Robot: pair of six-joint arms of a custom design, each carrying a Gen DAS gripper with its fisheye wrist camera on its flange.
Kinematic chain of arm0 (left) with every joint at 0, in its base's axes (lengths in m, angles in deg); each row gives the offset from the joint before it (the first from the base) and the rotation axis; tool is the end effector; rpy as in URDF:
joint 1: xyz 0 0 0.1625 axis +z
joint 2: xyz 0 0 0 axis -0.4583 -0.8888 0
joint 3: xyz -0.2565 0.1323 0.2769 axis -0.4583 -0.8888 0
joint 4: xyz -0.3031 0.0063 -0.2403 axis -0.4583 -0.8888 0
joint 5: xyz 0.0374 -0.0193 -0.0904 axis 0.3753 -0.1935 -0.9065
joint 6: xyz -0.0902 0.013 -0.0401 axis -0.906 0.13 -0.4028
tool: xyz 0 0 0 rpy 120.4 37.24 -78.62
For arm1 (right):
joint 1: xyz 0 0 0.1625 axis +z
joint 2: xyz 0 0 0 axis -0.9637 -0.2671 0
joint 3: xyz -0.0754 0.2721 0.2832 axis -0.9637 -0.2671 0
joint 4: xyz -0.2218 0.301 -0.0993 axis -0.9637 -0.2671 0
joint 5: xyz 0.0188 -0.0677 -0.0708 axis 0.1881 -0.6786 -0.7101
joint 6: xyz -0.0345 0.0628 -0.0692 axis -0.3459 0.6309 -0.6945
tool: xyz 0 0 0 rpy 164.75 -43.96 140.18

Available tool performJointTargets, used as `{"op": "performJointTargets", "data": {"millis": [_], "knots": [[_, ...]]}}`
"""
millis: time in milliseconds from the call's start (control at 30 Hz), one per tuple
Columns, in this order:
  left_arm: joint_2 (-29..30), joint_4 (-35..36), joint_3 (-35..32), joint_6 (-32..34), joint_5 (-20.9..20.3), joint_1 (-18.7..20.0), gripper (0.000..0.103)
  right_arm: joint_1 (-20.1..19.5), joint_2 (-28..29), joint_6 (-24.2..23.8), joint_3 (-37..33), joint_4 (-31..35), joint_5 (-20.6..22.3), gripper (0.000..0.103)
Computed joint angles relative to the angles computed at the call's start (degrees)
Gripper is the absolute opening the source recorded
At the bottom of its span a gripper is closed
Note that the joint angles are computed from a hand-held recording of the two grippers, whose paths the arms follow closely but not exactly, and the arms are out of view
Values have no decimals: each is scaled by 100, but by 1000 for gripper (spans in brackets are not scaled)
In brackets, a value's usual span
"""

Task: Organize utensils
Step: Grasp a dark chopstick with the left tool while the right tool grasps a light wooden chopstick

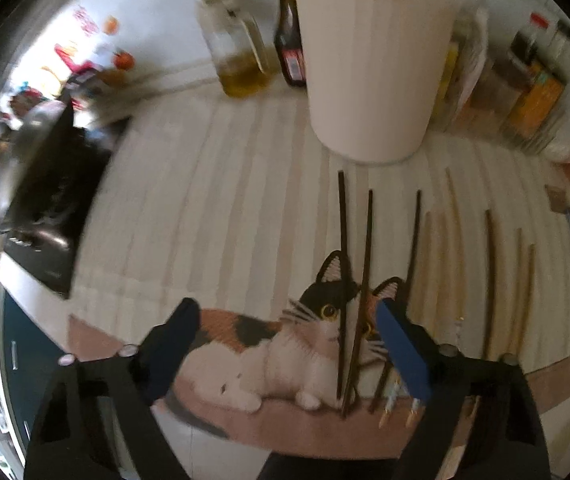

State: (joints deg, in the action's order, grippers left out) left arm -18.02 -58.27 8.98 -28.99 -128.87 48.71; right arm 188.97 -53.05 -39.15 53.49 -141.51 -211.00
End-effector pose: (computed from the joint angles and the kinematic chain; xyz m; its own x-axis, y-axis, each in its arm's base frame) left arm -0.3978 -0.3587 0.1911 -0.5982 -0.0539 -0.7995 0.2030 0.9550 -0.2163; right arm 0.2278 -0.3352 0.3921 -0.8294 0.1769 0.5298 -0.0490 0.9218 -0.3845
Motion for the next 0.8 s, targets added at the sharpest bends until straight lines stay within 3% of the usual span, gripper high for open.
{"op": "performJointTargets", "data": {"millis": [200, 400, 467, 600, 667, 700, 800], "knots": [[141, -1227, 330, 1004, -168, 711, 63, -679, 428, -77, 247, -616, 365, 25], [362, -1795, 393, 1633, -314, 1016, 62, -1070, 915, -94, 209, -1195, 723, 25], [439, -1842, 378, 1728, -333, 1066, 56, -1135, 1146, -122, 126, -1347, 883, 25], [456, -2068, 448, 1795, -400, 1134, 30, -1176, 1763, -231, -241, -1324, 981, 25], [446, -2100, 469, 1792, -344, 1098, 23, -1204, 2005, -316, -430, -1246, 1032, 25], [443, -2091, 476, 1781, -330, 1081, 13, -1215, 2131, -360, -525, -1221, 1010, 25], [369, -2037, 537, 1726, -370, 1023, 6, -1232, 2528, -458, -813, -986, 932, 25]]}}
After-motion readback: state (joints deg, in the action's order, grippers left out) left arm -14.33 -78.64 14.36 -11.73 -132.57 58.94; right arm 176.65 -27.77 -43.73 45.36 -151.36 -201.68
